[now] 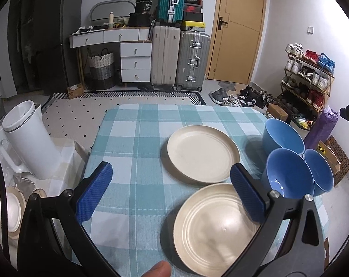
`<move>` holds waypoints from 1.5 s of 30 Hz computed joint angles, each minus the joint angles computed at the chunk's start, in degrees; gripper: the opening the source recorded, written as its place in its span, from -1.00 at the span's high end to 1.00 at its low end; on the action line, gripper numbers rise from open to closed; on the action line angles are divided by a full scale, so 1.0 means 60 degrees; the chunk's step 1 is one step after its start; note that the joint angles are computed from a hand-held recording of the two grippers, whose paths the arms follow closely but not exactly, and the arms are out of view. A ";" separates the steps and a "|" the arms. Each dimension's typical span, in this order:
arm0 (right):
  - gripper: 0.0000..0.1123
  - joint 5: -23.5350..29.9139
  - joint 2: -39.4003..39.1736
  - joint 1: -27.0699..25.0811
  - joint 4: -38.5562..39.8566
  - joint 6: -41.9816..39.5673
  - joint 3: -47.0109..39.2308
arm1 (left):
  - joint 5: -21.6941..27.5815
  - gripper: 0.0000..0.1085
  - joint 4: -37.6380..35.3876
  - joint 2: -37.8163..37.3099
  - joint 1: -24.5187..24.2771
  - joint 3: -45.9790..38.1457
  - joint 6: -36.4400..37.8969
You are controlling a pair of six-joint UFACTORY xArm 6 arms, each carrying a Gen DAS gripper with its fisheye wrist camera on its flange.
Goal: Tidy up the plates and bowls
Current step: 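Move both tools to the rim of the remaining cream plate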
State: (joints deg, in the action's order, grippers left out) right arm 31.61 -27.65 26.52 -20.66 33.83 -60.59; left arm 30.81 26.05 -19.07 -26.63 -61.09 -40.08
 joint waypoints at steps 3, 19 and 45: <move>-0.82 -0.0267 0.0423 -0.0345 0.0595 -0.0503 -0.0212 | -0.0009 -0.88 -0.0147 0.0426 0.0166 -0.0382 0.0183; -0.82 0.0479 0.3532 -0.0867 0.3140 -0.3147 -0.2500 | 0.0218 -0.87 -0.1113 0.2818 0.0592 -0.2430 0.1023; -0.81 0.3180 0.7851 -0.0992 0.4026 -0.4603 -0.6501 | 0.0177 -0.87 -0.2738 0.6234 0.1003 -0.5106 0.2484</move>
